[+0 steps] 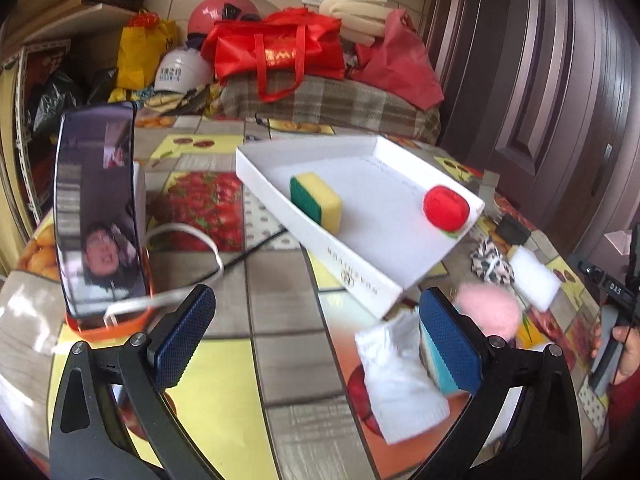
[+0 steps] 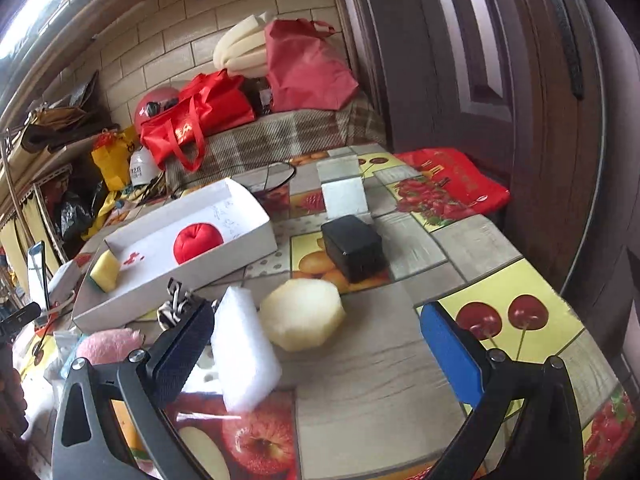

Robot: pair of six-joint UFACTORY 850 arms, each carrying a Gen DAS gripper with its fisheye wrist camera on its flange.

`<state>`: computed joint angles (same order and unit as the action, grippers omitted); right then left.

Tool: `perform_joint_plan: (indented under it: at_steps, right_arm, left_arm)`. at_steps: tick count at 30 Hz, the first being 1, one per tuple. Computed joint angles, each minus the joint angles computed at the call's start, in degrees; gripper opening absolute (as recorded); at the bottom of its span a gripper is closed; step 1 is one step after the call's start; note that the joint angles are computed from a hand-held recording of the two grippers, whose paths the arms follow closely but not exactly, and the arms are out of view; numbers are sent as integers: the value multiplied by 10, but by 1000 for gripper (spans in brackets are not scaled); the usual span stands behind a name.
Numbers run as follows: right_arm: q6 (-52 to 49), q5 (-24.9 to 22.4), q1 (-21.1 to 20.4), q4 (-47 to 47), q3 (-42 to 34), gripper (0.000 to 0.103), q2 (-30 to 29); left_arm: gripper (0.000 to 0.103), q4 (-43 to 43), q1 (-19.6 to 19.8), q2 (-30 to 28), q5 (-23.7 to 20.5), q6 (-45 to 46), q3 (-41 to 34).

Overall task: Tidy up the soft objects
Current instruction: 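Release the sponge and apple in the tray and withdraw both grippers, then grasp the white face mask with the left gripper while the right gripper grasps a white foam sheet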

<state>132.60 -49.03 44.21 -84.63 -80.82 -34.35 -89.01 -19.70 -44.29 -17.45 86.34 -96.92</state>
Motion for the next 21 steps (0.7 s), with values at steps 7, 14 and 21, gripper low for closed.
perform_joint_plan:
  at_steps: [7,14,21]
  right_arm:
    - [-241,-9,9,74,-116,90,-73]
    - [-480,-71,6,207,-251,88,-161]
    - [-527,-78,-1,261,-272,57,-173]
  left_arm:
    - [96,160,-15,14,-45,-84,26]
    - [80,375,-33,-4,-32,-263,0]
    - [58,407,-29,-16,-49,-288,-18]
